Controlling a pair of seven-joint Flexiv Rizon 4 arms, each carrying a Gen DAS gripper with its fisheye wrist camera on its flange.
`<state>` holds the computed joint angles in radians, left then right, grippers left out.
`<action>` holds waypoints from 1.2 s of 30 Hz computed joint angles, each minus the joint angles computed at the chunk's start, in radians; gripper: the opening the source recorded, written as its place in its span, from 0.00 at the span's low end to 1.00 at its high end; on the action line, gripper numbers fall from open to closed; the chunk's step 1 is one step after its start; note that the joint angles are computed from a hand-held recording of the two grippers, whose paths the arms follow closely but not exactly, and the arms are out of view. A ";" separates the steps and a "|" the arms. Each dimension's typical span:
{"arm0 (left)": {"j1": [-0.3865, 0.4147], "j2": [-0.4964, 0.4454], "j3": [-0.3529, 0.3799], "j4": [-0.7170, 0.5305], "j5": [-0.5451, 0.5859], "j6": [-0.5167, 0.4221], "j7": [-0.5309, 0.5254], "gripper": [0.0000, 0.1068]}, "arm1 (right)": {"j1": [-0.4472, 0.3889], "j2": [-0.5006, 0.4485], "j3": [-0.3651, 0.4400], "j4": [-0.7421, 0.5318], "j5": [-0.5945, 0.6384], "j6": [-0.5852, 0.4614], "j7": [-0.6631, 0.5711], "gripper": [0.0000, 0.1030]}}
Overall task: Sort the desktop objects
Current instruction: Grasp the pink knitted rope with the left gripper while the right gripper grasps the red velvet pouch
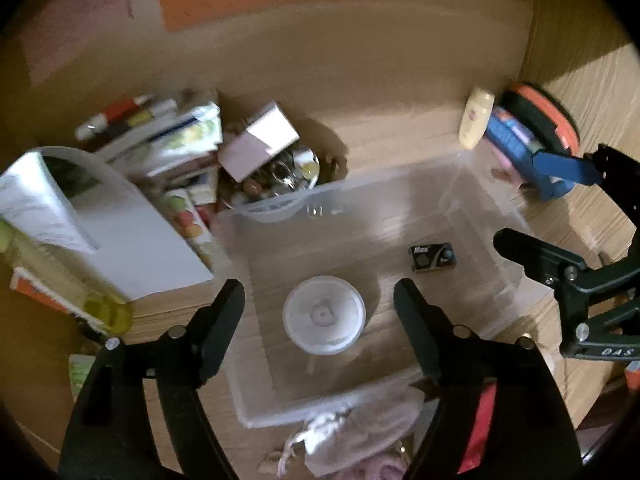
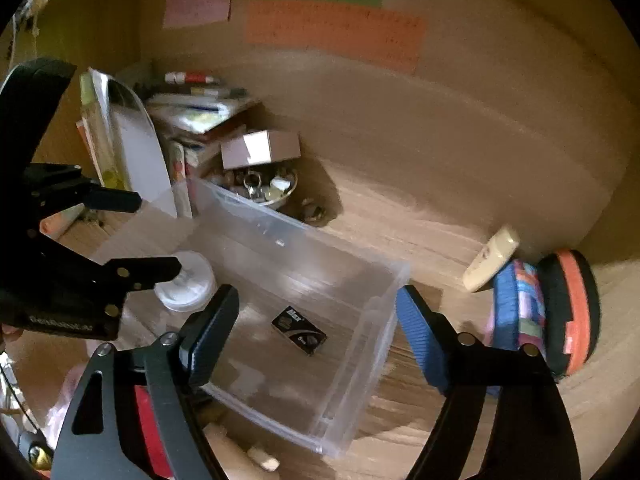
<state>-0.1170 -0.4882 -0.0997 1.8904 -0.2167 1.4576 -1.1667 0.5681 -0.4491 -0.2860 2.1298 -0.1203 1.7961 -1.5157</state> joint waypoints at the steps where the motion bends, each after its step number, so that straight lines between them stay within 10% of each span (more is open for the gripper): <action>1: 0.013 0.016 -0.015 0.024 -0.009 0.019 0.003 0.73 | 0.027 0.017 -0.025 0.020 0.010 0.013 -0.001 0.77; 15: 0.469 0.216 -0.462 0.391 -0.028 0.325 -0.014 0.88 | 0.010 0.153 0.090 0.173 0.125 0.089 -0.058 0.84; 27: 0.576 0.221 -0.494 0.534 0.164 0.401 -0.169 0.89 | 0.156 0.078 0.063 0.238 0.241 0.115 -0.124 0.84; 36: 0.626 0.206 -0.504 0.593 0.318 0.431 -0.274 0.89 | 0.060 0.020 0.166 0.207 0.191 0.128 -0.068 0.84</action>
<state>0.5088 -0.2820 -0.6040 2.4837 0.1011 1.8881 -1.4409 0.6281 -0.4289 -0.1200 2.3371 0.0709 1.9242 -1.5842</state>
